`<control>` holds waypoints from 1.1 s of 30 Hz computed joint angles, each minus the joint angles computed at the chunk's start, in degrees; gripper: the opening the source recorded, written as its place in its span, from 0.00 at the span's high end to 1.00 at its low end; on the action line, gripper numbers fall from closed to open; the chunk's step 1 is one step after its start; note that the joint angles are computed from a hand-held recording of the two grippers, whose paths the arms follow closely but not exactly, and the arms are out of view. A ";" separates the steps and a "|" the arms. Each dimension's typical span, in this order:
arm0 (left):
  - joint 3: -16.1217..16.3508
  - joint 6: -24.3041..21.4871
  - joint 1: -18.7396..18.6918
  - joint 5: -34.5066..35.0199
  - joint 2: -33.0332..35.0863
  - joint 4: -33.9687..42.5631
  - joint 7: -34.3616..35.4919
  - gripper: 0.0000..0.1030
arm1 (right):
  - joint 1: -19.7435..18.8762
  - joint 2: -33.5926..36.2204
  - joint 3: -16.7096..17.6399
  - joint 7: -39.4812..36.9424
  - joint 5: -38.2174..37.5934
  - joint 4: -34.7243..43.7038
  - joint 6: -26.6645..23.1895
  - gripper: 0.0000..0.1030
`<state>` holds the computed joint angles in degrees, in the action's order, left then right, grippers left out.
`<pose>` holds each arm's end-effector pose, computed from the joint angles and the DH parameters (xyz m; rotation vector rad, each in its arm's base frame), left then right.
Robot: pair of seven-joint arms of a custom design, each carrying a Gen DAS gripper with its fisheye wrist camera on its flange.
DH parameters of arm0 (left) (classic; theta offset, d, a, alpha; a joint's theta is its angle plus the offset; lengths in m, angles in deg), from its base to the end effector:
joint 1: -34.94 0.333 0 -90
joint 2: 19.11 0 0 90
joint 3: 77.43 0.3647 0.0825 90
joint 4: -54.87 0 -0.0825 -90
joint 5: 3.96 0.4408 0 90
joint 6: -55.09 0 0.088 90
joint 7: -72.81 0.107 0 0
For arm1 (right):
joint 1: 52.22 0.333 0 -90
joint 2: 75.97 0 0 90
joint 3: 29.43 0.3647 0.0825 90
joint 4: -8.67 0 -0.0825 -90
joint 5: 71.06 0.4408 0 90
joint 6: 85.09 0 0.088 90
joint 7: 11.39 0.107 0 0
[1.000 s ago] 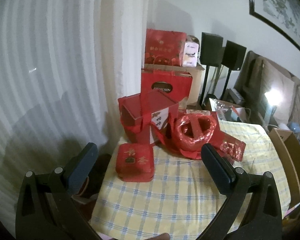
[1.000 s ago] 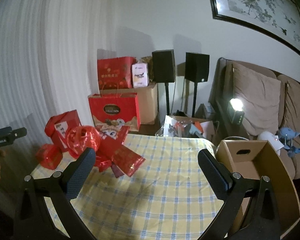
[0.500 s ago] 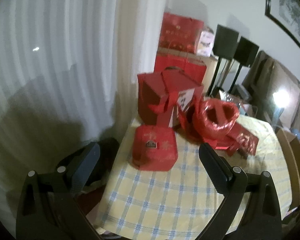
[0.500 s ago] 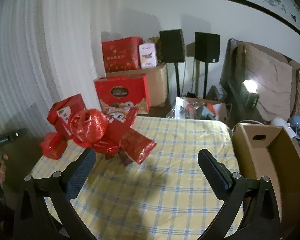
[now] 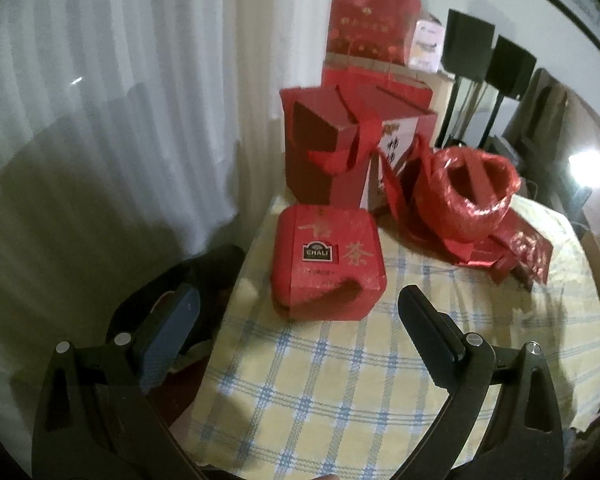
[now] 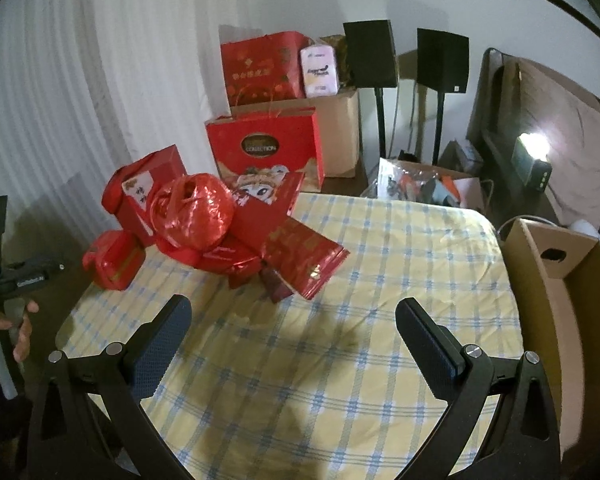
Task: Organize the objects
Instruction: 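Move the left gripper toward the red CHALI tea box, then grasp the red CHALI tea box with the left gripper while the right gripper grasps the long red bag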
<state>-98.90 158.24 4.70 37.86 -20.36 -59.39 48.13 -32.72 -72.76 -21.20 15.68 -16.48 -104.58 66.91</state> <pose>0.4083 -0.4287 0.5018 -2.3070 0.8536 -0.3891 0.5978 0.2871 0.5239 -2.1231 0.7925 -0.2185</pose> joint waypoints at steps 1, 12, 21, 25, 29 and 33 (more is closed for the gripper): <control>0.17 0.09 0.16 -0.32 0.39 0.09 0.90 0.03 | 0.00 0.06 0.00 0.08 -0.07 0.05 -0.02 0.00; 1.97 4.45 2.27 -2.12 4.47 1.87 6.51 0.00 | -0.53 1.21 0.20 2.42 -2.24 0.49 -0.72 0.00; 2.72 8.67 3.49 -2.56 5.47 0.73 4.94 0.00 | -1.42 2.45 0.52 4.24 -3.33 1.37 -1.71 0.00; 2.84 9.87 3.86 -2.72 4.82 -0.80 4.81 0.00 | -1.71 2.97 0.74 4.72 -3.85 1.59 -2.09 0.00; 2.85 11.13 4.12 -2.96 4.45 -1.95 4.37 0.00 | -1.84 3.63 0.96 5.82 -5.42 1.95 -2.15 0.00; 2.87 13.18 4.33 -2.16 4.17 -2.91 3.57 0.00 | -1.70 4.17 1.21 6.56 -8.70 1.64 0.70 0.00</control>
<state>-96.02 171.41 9.03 35.70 -16.19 -62.30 51.70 -34.42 -68.59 -19.98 22.24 -25.18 -102.93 67.61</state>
